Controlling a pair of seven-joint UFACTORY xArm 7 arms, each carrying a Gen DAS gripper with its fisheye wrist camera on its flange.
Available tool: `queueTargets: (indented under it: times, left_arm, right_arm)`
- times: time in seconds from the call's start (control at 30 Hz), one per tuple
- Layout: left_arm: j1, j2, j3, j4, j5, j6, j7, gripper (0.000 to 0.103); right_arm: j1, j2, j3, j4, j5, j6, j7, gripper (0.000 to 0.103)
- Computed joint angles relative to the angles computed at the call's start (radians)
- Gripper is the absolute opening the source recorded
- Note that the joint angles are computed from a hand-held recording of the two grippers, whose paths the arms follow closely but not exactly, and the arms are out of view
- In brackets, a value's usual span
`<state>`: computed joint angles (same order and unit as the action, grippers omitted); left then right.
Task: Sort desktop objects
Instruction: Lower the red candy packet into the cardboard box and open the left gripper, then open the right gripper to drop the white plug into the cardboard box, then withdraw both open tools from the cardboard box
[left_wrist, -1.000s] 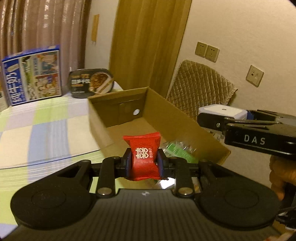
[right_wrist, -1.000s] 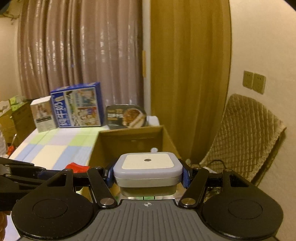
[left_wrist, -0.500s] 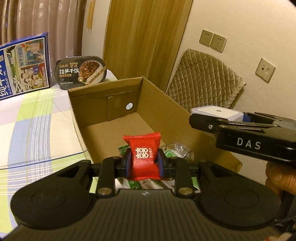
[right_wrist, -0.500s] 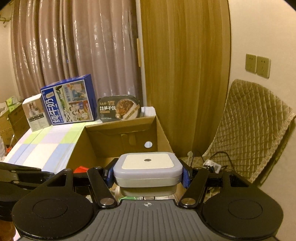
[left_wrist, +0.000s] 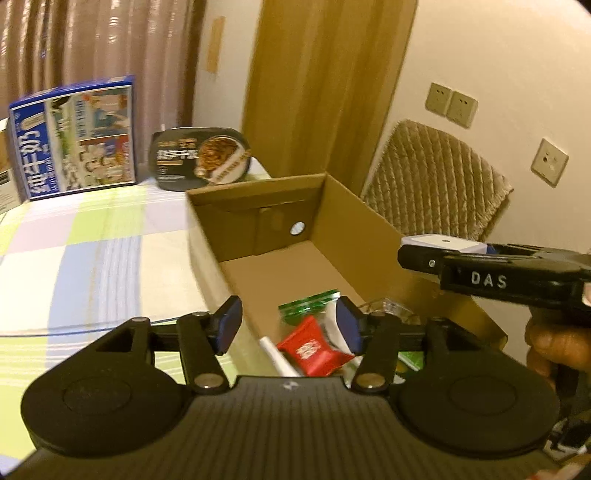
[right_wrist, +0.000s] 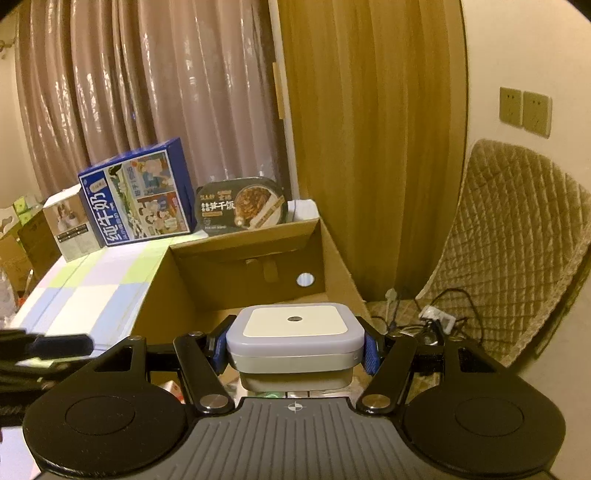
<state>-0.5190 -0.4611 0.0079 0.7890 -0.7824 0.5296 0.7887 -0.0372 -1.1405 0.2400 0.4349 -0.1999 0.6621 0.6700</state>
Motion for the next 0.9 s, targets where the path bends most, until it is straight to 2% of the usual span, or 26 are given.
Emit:
queueTargets:
  times: [0.13, 0.17, 0.2, 0.27, 0.33, 0.7, 0.9]
  left_arm:
    - [0.013, -0.025, 0.018, -0.019, -0.001, 0.012, 0.003, 0.061]
    - [0.016, -0.029, 0.023, -0.022, -0.002, 0.017, 0.002, 0.061]
    - [0.020, -0.032, 0.027, -0.025, -0.003, 0.022, 0.000, 0.064]
    - [0.024, -0.041, 0.033, -0.033, -0.007, 0.028, 0.002, 0.072]
    - [0.028, -0.058, 0.039, -0.048, -0.009, 0.030, 0.010, 0.078]
    - [0.049, -0.149, 0.062, -0.107, 0.000, 0.065, 0.007, 0.101]
    - [0.083, -0.211, 0.050, -0.124, 0.077, 0.109, -0.087, 0.102]
  right_arm:
    - [0.015, 0.062, -0.018, 0.015, 0.014, -0.048, -0.009, 0.063]
    - [0.014, 0.077, -0.017, 0.022, 0.014, -0.057, -0.012, 0.069]
    - [0.006, 0.082, -0.009, 0.027, 0.010, -0.061, -0.008, 0.080]
    - [-0.009, 0.073, 0.006, 0.026, 0.003, -0.073, 0.009, 0.085]
    - [-0.007, 0.058, 0.009, 0.025, 0.006, -0.066, 0.020, 0.086]
    - [0.056, -0.107, 0.073, 0.019, 0.032, 0.119, 0.101, 0.095]
    - [0.090, -0.171, 0.130, 0.062, 0.031, 0.244, 0.143, 0.101]
